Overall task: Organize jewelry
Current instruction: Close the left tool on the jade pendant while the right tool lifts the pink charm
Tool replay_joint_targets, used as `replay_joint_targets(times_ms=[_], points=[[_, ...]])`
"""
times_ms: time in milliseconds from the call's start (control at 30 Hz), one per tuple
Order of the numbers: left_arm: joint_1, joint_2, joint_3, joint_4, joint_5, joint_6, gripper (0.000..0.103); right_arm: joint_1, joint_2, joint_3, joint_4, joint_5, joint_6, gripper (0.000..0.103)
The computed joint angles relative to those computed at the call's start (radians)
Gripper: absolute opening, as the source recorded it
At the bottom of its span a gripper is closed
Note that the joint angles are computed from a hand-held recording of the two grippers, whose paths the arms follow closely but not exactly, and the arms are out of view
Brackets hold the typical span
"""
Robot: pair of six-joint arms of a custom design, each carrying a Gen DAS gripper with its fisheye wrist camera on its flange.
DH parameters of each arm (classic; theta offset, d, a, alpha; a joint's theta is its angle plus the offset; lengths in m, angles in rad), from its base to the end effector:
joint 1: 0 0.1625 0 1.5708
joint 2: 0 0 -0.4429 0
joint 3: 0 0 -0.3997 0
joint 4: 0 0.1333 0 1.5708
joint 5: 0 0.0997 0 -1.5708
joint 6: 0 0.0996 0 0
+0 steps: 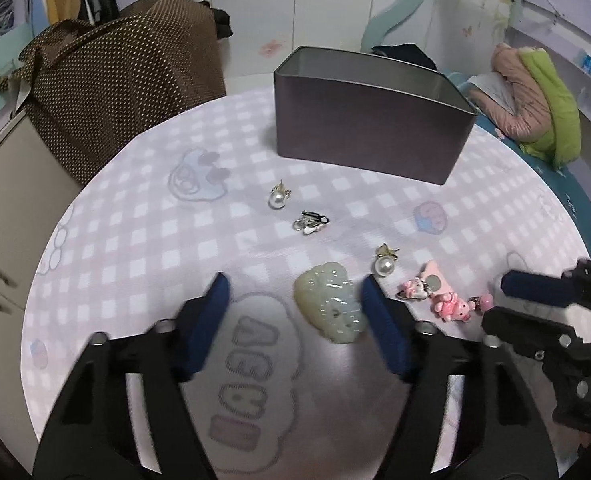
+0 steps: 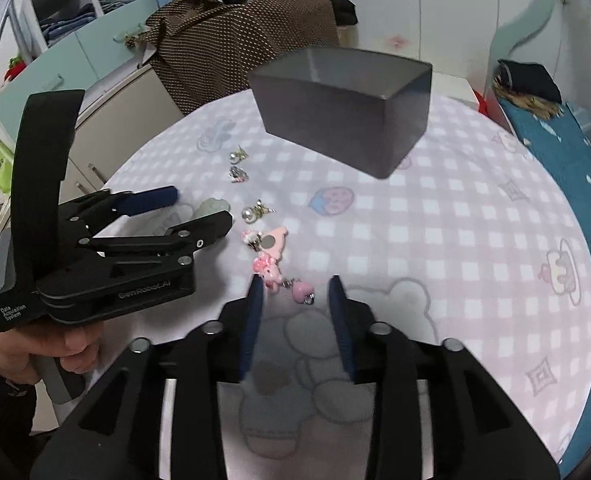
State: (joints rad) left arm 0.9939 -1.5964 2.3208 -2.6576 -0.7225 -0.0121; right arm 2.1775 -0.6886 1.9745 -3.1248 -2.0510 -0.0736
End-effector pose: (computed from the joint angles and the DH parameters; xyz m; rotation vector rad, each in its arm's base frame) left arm -0.0463 -0.4526 0.3141 0.4649 2.2950 -0.7150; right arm 0.3989 -0.4217 0.0016 0.8170 -2.5758 0.5255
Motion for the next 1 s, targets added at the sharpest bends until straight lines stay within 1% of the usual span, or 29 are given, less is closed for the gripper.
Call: replay_joint_targets(times_ms=[67,100,133,167,233,267,300,333,500,600,667,767,1000], points=[[0.003,-0.008,-0.001,0.002,-0.014,0.013,0.039,0.007,0.016,-0.017,0.009,-0.013,-0.04,0.04],[0.006,-0.01,-0.003,0.002,-0.021,0.016,0.033,0.009,0.028,-0.03,0.026,-0.016,-0.065,0.04],[0.012,-0.018,-0.005,0.007,-0.036,0.018,0.031,0.011,0.037,-0.042,0.047,-0.014,-0.08,0.042],[0.022,-0.03,-0.01,0.018,-0.064,0.015,0.03,0.019,0.052,-0.051,0.043,-0.031,-0.109,0.042],[0.03,-0.054,-0.014,0.039,-0.096,0.001,0.03,0.038,0.075,-0.067,0.045,-0.075,-0.143,0.035],[0.033,-0.069,-0.011,0.045,-0.108,-0.007,0.03,0.039,0.075,-0.066,0.048,-0.073,-0.146,0.022],[0.032,-0.082,-0.005,0.051,-0.113,-0.018,0.03,0.04,0.073,-0.065,0.051,-0.068,-0.143,0.012],[0.031,-0.093,-0.001,0.055,-0.114,-0.022,0.029,0.041,0.071,-0.064,0.057,-0.066,-0.139,0.011],[0.019,-0.154,0.022,0.096,-0.115,-0.047,0.03,0.044,0.055,-0.046,0.062,-0.057,-0.12,0.01],[0.014,-0.179,0.025,0.108,-0.114,-0.048,0.029,0.037,0.034,-0.028,0.047,-0.011,-0.094,0.01],[0.005,-0.193,0.025,0.114,-0.113,-0.053,0.029,0.04,0.022,-0.023,0.038,0.0,-0.087,0.01],[-0.011,-0.212,0.021,0.121,-0.114,-0.054,0.029,0.049,0.003,-0.024,0.029,0.009,-0.092,0.01],[-0.056,-0.217,-0.01,0.11,-0.115,-0.042,0.029,0.076,-0.03,-0.05,0.018,-0.008,-0.128,0.01]])
